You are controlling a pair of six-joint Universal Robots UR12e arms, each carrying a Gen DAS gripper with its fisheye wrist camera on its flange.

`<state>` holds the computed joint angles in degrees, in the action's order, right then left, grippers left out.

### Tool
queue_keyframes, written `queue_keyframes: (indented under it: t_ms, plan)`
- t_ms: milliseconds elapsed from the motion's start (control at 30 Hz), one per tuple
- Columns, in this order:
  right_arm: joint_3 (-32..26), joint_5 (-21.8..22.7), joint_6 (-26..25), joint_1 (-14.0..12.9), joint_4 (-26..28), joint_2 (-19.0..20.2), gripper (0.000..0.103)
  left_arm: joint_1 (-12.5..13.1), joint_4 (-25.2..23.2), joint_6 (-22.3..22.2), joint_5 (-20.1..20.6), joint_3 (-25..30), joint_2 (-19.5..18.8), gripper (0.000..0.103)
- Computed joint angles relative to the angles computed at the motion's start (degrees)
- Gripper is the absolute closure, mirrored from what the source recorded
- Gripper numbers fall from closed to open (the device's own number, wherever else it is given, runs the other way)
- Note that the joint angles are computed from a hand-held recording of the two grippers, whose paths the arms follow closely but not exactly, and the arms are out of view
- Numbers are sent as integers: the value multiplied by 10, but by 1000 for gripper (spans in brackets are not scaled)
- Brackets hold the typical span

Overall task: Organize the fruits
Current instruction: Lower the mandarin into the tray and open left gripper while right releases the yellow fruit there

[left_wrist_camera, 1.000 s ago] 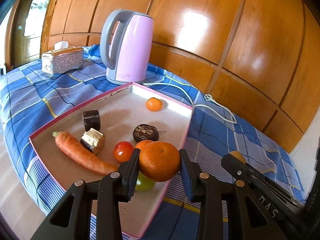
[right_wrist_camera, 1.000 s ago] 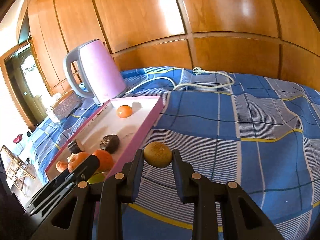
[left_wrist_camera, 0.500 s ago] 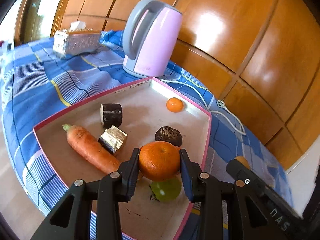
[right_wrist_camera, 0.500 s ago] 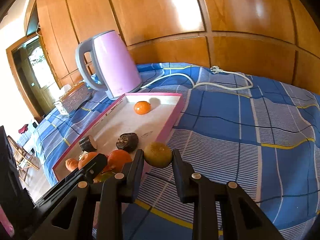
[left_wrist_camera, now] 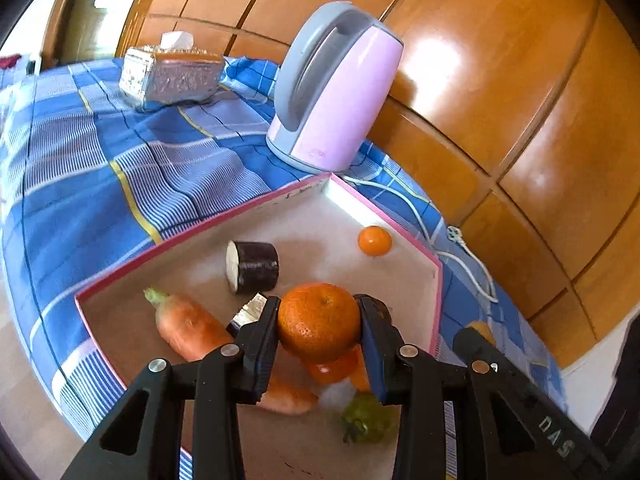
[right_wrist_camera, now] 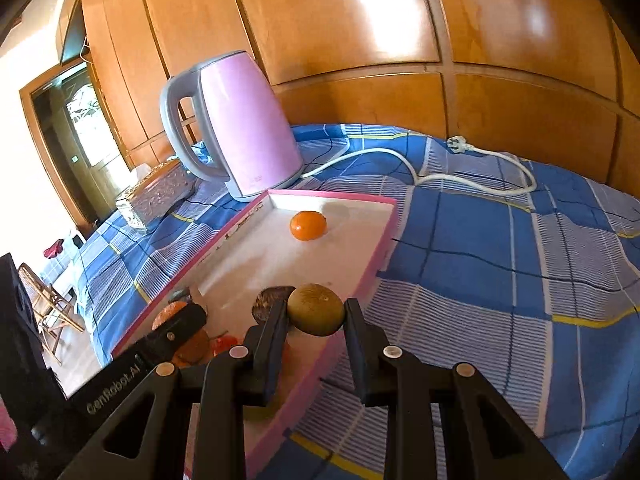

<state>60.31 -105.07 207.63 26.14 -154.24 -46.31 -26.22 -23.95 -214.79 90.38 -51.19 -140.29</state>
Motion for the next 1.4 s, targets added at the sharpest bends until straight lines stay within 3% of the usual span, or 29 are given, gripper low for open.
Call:
queue_keyframes:
  t_ms: [133, 500, 1400]
  plan:
    - [-27, 12, -1, -2, 20, 14, 74, -5, -7, 22, 14, 11, -6, 65]
    - [-45, 20, -4, -6, 29, 27, 73, -8, -17, 22, 44, 25, -14, 65]
    - [11, -15, 16, -2, 14, -6, 73, -14, -16, 50, 59, 30, -16, 38]
